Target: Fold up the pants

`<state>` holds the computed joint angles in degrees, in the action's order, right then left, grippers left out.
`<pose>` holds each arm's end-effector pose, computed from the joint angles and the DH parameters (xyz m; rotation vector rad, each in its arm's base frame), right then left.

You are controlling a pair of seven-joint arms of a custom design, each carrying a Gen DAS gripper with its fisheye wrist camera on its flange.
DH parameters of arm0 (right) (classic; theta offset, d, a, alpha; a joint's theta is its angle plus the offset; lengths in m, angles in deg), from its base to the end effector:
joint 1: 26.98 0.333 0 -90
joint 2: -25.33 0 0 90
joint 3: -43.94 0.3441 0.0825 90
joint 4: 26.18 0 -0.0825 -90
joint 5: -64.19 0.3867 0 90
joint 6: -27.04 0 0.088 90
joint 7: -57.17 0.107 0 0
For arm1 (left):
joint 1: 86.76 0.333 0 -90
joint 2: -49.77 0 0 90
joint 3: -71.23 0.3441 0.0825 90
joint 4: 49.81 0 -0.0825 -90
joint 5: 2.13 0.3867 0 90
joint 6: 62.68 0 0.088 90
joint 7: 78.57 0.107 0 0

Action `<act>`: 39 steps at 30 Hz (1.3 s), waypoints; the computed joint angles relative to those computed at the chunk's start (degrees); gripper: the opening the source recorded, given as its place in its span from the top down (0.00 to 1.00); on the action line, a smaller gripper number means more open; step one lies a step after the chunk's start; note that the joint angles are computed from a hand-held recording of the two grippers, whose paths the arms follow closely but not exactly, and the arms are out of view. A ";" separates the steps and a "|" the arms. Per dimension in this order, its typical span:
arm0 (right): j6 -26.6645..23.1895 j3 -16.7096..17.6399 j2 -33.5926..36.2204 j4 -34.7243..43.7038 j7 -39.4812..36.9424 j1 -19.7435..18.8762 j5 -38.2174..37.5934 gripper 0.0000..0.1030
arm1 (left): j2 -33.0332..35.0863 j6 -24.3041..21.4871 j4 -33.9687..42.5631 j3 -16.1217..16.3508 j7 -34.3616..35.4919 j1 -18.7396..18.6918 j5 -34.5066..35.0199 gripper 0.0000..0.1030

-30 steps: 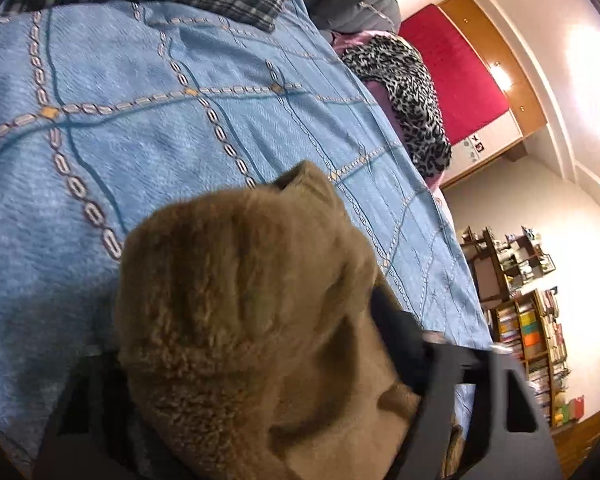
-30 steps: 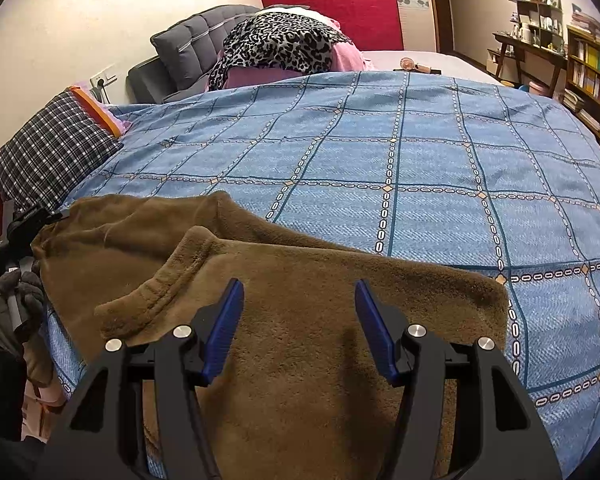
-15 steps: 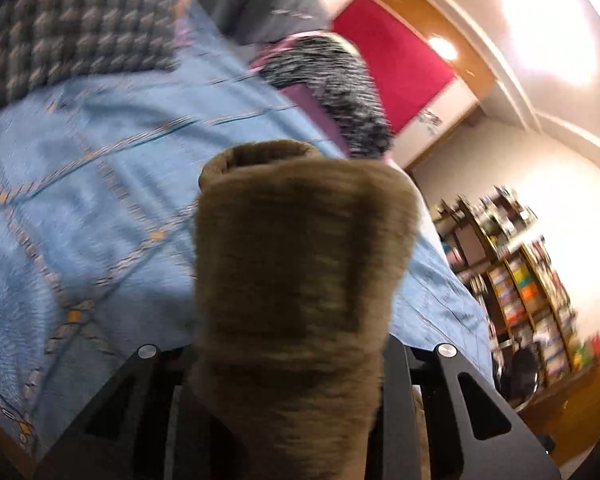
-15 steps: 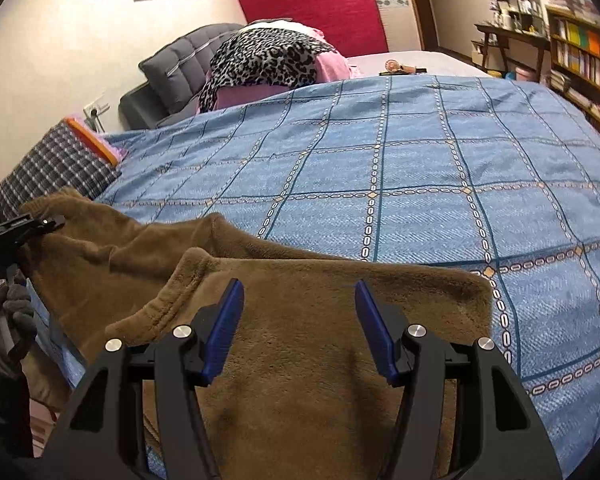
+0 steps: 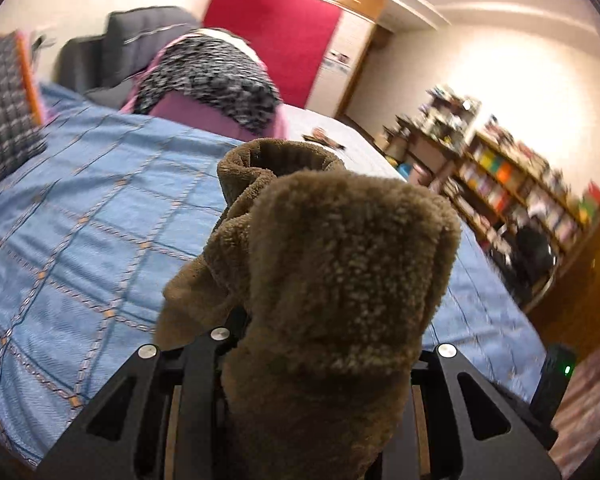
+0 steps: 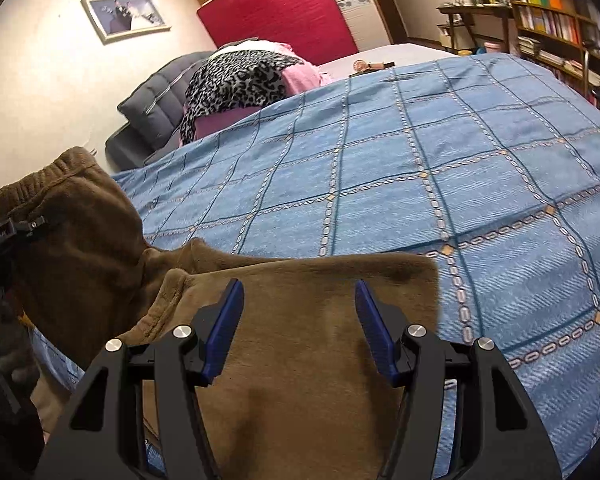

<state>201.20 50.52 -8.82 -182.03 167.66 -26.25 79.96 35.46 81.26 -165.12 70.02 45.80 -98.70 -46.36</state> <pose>0.3836 0.0335 0.5329 -1.1802 1.9410 -0.4900 0.5143 -0.1158 0.6734 -1.4774 2.1589 -1.3344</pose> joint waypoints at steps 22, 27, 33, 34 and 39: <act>1.68 -4.60 -5.76 -5.74 -1.45 -0.44 4.73 0.42 | 0.48 1.16 -5.79 -7.95 4.03 -11.08 12.60 0.65; 1.53 -4.89 -5.50 -5.83 -1.79 -0.29 5.19 0.42 | 1.72 -6.24 -3.78 -6.53 5.55 -11.62 9.42 0.38; 1.45 -6.37 -6.32 -6.38 -2.47 0.99 6.18 0.42 | 0.68 -14.72 -2.34 -5.48 12.91 -10.32 1.76 0.26; 1.46 -7.02 -6.59 -6.48 -2.66 1.72 6.68 0.42 | 0.68 -15.85 -1.99 -5.41 13.05 -9.90 1.29 0.26; 1.03 -9.85 -8.71 -6.89 -5.39 5.83 8.69 0.42 | 2.59 -20.89 0.96 -4.77 9.20 -6.36 -1.08 0.26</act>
